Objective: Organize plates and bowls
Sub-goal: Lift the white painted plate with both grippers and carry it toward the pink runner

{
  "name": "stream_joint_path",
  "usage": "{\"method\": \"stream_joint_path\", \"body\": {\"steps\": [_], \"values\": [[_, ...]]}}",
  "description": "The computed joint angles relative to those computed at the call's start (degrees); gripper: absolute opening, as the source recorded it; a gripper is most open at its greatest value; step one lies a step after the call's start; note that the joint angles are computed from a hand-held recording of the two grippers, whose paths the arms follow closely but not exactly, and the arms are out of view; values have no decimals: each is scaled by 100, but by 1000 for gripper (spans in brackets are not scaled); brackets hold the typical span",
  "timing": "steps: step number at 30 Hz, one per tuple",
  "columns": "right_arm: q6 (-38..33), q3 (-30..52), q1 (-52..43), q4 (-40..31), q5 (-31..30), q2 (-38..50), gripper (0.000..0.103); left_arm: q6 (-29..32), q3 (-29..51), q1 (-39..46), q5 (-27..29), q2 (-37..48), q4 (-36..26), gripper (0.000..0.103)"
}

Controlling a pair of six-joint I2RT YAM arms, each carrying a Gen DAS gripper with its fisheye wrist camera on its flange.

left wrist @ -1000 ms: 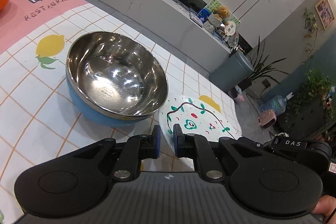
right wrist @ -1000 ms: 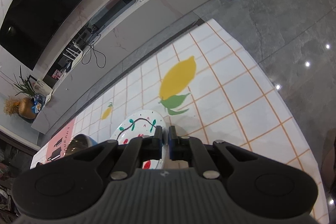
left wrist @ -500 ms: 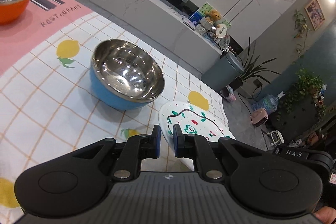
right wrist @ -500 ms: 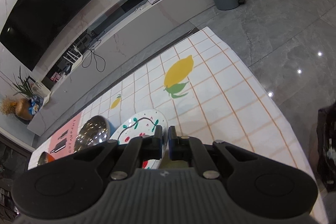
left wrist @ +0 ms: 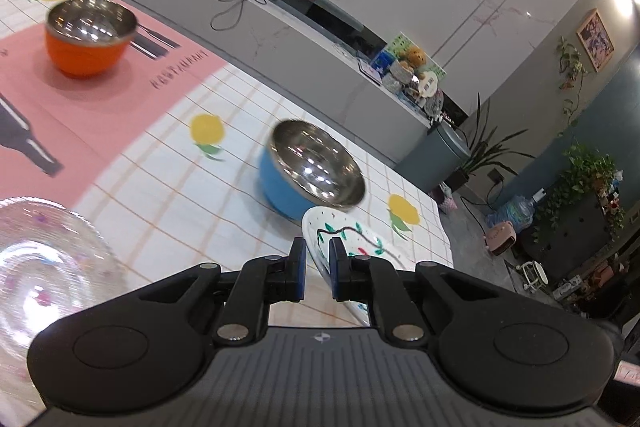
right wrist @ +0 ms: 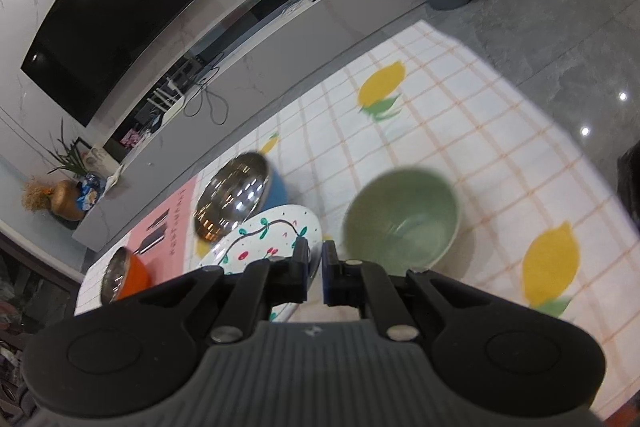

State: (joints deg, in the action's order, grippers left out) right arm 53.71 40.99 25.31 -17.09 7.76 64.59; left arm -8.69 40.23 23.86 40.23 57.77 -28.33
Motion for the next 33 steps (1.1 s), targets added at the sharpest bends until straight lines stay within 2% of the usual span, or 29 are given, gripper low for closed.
{"method": "stream_joint_path", "body": {"steps": [10,16,23,27,33], "values": [[1054,-59,1439,508,710,410,5,1724,455,1783,890,481,-1012,12],[1176,347,1992,716,903,1085,5,2721,849,2727,1192,1186,-1566,12],[1218,906,2541,793,1069,1849,5,3790,1384,3593,1344,2116,-2158,12],[1300,1098,2835,828,1090,2193,5,4370,1735,3979,1272,2620,-2559,12],[1359,1370,3158,751,1063,2662,5,5023,1988,4261,1074,3024,-2834,12]]}}
